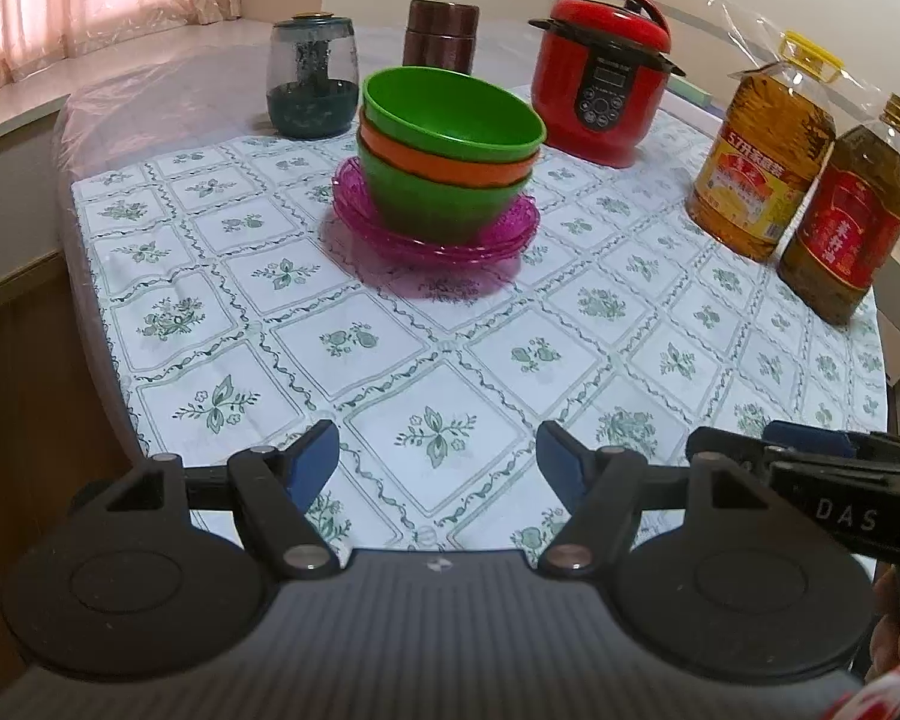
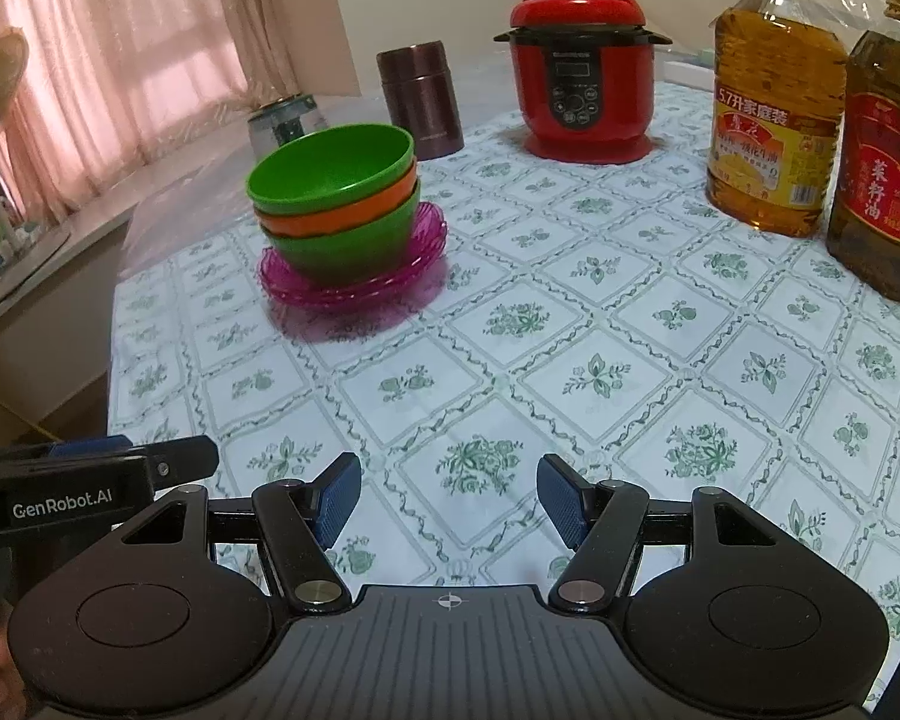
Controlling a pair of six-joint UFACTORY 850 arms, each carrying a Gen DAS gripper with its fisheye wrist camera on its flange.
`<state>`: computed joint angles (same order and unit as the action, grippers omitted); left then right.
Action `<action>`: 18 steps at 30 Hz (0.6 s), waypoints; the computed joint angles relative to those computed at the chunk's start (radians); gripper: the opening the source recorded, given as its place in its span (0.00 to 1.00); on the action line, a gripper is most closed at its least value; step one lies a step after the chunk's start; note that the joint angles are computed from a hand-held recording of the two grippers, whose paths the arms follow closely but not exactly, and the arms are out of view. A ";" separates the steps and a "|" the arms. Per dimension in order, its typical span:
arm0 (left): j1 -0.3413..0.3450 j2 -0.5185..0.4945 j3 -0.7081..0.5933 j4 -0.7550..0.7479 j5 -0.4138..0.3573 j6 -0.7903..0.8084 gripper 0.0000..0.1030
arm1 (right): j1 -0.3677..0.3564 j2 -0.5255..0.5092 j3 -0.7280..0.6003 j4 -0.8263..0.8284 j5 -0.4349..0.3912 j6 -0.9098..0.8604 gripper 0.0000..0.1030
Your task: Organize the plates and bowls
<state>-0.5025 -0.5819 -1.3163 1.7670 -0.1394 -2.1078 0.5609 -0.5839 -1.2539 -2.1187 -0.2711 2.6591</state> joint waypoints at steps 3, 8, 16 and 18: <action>-0.002 0.003 0.006 -0.016 0.007 0.021 0.68 | 0.002 0.000 0.004 -0.012 0.002 0.012 0.63; -0.006 0.004 0.009 -0.046 0.005 0.044 0.68 | 0.000 -0.001 0.005 -0.036 0.006 0.038 0.63; -0.007 0.002 0.007 -0.051 0.004 0.048 0.68 | -0.001 -0.003 0.003 -0.039 0.007 0.043 0.63; -0.007 0.002 0.006 -0.060 0.005 0.057 0.68 | -0.001 -0.003 0.003 -0.038 0.007 0.043 0.63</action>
<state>-0.5097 -0.5802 -1.3103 1.7066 -0.1348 -2.0509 0.5595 -0.5874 -1.2511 -2.1571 -0.2636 2.7019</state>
